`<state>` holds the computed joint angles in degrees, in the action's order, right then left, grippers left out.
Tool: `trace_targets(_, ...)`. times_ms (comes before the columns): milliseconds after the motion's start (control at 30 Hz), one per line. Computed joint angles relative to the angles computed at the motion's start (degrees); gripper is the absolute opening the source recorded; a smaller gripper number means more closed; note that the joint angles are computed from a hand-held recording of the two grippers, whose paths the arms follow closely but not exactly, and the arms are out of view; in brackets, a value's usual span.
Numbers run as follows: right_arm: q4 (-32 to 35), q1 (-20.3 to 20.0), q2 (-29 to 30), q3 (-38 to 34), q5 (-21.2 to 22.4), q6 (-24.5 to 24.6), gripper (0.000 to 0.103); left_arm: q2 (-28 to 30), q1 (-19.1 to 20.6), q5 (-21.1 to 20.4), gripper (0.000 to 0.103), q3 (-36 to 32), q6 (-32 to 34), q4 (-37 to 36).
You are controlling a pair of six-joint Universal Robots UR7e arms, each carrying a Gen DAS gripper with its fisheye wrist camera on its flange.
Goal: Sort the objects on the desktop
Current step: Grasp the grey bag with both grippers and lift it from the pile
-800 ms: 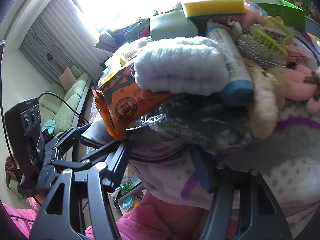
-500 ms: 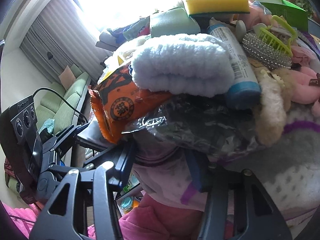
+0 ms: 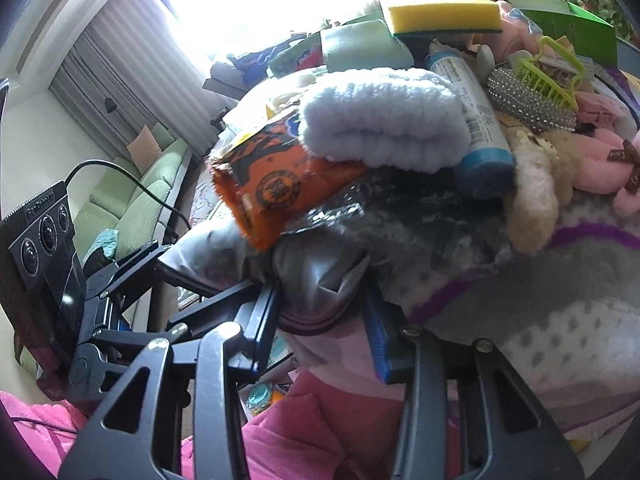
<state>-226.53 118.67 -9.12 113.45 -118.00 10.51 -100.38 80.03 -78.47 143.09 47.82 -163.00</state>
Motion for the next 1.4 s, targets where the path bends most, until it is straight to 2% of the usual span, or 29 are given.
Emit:
trace_targets(333, -0.5, 3.5, -0.2, 1.3, -3.0, 1.4, 0.035, -5.5, -2.9, -0.3, 0.062, 2.9, -0.5, 4.1)
trace_targets(400, -0.5, 4.0, -0.2, 1.6, -4.2, 2.4, 0.035, -5.1, -3.1, -0.3, 0.062, 3.2, -1.1, 3.9)
trace_targets(533, -3.9, 3.7, -0.2, 4.5, -5.4, 3.6, 0.036, -0.7, -2.4, 1.2, 0.062, 2.2, -4.5, 2.5)
trace_targets(600, -3.5, 3.8, 0.0, 4.7, -8.0, 4.7, 0.036, 0.9, -1.7, 1.4, 0.062, 1.2, -6.0, 3.2)
trace_targets(867, -3.7, 2.9, 0.1, 5.0, -8.2, 4.9, 0.044, 2.1, -1.1, 0.8, 0.062, 0.6, -6.9, 4.0)
trace_targets(1100, -4.2, 0.5, -1.1, 6.1, -6.1, 3.9, 0.045, 3.1, -0.4, 0.1, 0.062, -0.3, -7.2, 4.0)
trace_targets(1200, -4.8, -0.1, -0.4, 5.9, -5.2, 3.7, 0.044, 3.5, -0.3, 0.0, 0.062, -0.1, -6.5, 3.6)
trace_targets(1300, -5.4, -0.5, -0.4, 6.2, -4.1, 3.0, 0.039, 3.1, -0.1, -1.6, 0.054, 0.0, -5.6, 4.4)
trace_targets(1400, -6.3, 0.2, -0.4, 6.4, -3.5, 1.8, 0.034, 1.8, -0.6, -1.9, 0.052, 0.5, -4.9, 4.2)
